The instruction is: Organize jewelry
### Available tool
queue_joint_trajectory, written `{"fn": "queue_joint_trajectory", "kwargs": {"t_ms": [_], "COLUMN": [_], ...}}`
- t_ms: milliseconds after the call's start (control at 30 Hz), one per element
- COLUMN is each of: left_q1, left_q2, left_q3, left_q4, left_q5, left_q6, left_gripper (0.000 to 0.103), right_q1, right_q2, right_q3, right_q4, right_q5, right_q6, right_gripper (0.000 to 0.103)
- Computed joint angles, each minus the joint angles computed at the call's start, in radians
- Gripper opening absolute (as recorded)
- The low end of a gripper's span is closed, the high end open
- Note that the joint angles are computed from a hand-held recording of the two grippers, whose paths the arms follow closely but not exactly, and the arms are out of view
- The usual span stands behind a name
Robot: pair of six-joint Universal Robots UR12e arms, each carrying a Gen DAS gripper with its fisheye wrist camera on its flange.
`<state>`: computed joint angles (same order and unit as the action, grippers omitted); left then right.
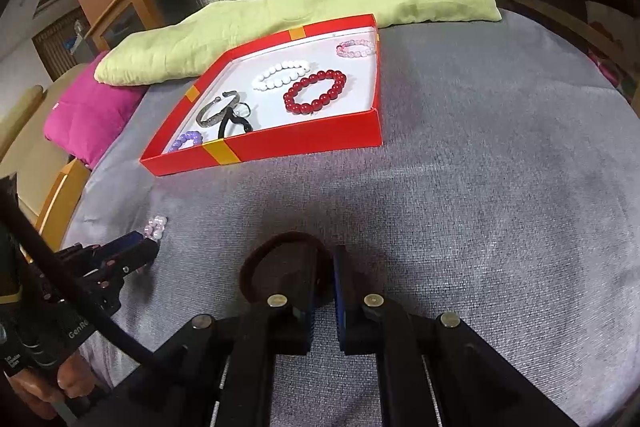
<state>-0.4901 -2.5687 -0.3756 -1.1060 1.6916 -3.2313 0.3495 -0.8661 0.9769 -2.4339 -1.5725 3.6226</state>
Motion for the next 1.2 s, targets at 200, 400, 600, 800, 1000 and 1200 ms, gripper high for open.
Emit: {"fn": "queue_joint_trajectory", "kwargs": {"t_ms": [200,400,600,800,1000,1200], "left_q1": [0.000,0.001,0.010,0.023,0.041,0.034], "left_q2": [-0.001,-0.013,-0.008,0.027,0.058,0.054], "left_q3": [0.002,0.027,0.024,-0.039,-0.098,-0.092], "left_q4": [-0.001,-0.032,-0.046,-0.021,0.015,0.011], "left_q5": [-0.004,-0.011,-0.057,-0.116,-0.174,-0.185], "left_q6": [0.000,-0.012,-0.042,-0.066,-0.133,-0.088], "left_gripper": [0.020,0.020,0.035,0.049,0.050,0.052], "right_q1": [-0.005,-0.006,-0.011,-0.016,-0.019,-0.022], "right_q2": [-0.003,-0.006,-0.010,-0.013,-0.015,-0.020], "right_q3": [0.008,0.012,0.022,0.029,0.033,0.042], "right_q4": [-0.008,-0.011,-0.022,-0.029,-0.032,-0.042], "right_q5": [0.021,0.026,0.048,0.072,0.088,0.104], "right_q6": [0.013,0.020,0.041,0.054,0.069,0.083], "right_gripper": [0.008,0.009,0.010,0.012,0.012,0.012]}}
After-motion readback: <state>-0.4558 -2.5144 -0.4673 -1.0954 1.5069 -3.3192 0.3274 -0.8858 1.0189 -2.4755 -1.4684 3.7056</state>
